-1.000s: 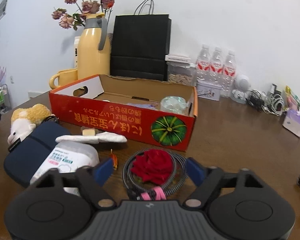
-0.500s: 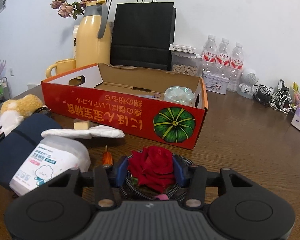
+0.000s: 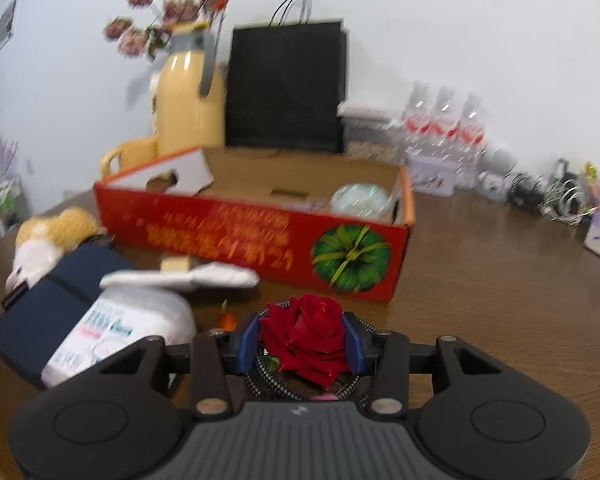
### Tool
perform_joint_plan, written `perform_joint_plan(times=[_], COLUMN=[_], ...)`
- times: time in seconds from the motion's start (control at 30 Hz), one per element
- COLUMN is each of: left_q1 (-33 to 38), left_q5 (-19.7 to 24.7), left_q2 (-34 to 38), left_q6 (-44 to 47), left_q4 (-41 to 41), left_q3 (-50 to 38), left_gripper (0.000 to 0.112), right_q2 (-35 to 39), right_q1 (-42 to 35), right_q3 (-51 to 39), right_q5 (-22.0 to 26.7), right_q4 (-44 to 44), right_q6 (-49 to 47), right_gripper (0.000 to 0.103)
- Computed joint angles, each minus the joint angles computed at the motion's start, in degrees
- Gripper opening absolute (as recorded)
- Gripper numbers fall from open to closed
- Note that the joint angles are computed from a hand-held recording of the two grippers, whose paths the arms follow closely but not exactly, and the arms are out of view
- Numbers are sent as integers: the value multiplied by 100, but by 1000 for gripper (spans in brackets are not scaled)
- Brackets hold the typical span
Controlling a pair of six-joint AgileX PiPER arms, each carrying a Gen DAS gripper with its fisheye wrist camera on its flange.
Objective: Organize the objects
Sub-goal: 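Hold the red flower in the right gripper while the left gripper approaches the plush hamster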
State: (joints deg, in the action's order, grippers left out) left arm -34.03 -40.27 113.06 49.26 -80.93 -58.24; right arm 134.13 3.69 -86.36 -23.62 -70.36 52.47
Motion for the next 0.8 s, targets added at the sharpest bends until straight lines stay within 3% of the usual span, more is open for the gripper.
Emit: perform_joint_plan(times=[0.07,0.13,0.27,0.4,0.47,0.63,0.8], left_q1=[3,6,-1,9,18,13,-5], left_q5=[3,8,11,20,33,35,31], left_q2=[2,16,31,30,32,45,63], left_q6=[-22,-51,-81,-99,-107,-80,-75], left_q4=[8,15,20,13,15,-15,-23], left_q3=[5,13,25,34,35,16,6], left_gripper=[103,103,103,103,103,103,103], right_q2=[-29,-64,-122,-191,-261,-370,-375], right_q1=[45,73,36,28,5,-103,-116], right_q3=[-12,157,356,570,858,1356,1340], right_q5=[97,31,-184,-417,-770,-1600,-1598], right_q4=[-239,369,900,1399,2121,2910,2921], right_q6=[138,-533,-1095,-1744,-2480,-3280,-3236], right_gripper=[47,47,27,20,17,16,16])
